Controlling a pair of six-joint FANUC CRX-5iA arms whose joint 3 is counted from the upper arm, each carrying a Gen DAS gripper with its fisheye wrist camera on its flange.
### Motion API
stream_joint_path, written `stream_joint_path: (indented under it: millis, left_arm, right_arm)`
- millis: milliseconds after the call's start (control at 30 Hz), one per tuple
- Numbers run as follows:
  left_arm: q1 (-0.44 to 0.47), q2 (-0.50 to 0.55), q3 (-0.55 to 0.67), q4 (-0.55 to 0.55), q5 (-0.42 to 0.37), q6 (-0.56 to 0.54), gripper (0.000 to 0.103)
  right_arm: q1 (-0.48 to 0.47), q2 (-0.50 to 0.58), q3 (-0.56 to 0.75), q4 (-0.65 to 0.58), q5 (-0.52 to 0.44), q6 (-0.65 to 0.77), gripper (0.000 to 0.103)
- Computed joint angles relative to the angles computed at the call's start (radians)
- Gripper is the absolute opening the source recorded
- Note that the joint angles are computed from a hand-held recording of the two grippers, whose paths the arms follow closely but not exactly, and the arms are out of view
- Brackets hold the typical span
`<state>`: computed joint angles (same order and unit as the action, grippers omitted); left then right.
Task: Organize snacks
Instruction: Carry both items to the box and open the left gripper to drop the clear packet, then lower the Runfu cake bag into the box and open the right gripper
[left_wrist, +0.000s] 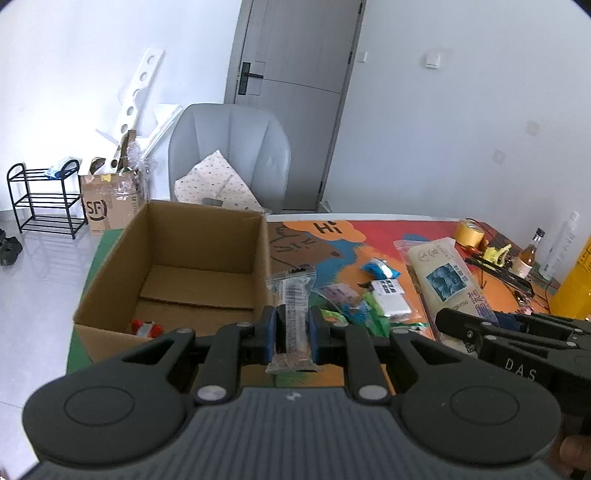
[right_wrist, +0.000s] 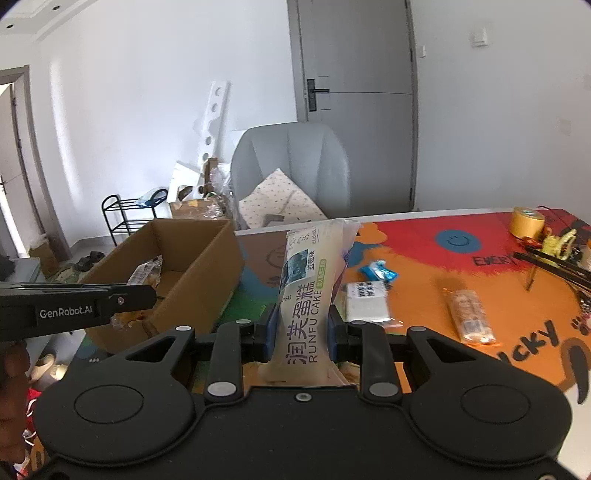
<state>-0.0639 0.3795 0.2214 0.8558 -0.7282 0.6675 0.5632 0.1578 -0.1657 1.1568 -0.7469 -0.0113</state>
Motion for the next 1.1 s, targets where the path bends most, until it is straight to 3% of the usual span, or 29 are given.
stream_joint_path:
  millis: [533, 800, 1100]
  left_arm:
    - [0.046, 0.119, 0.19, -0.086, -0.017, 0.131, 0.017]
    - [0.067, 0.209, 0.323, -0.135, -0.066, 0.205, 0.018]
    - [0.102, 0.242, 0.374, -0.138, -0.125, 0.225, 0.026]
  right_arm:
    - [-0.008, 0.131, 0.179, -0.06, 0.074, 0.14, 0.025]
    - [-0.005, 0.211, 0.294, -0.122, 0.078, 0.239, 0.025]
    - [0.012, 0.297, 0.427, -0.212, 0.077, 0.35, 0.025]
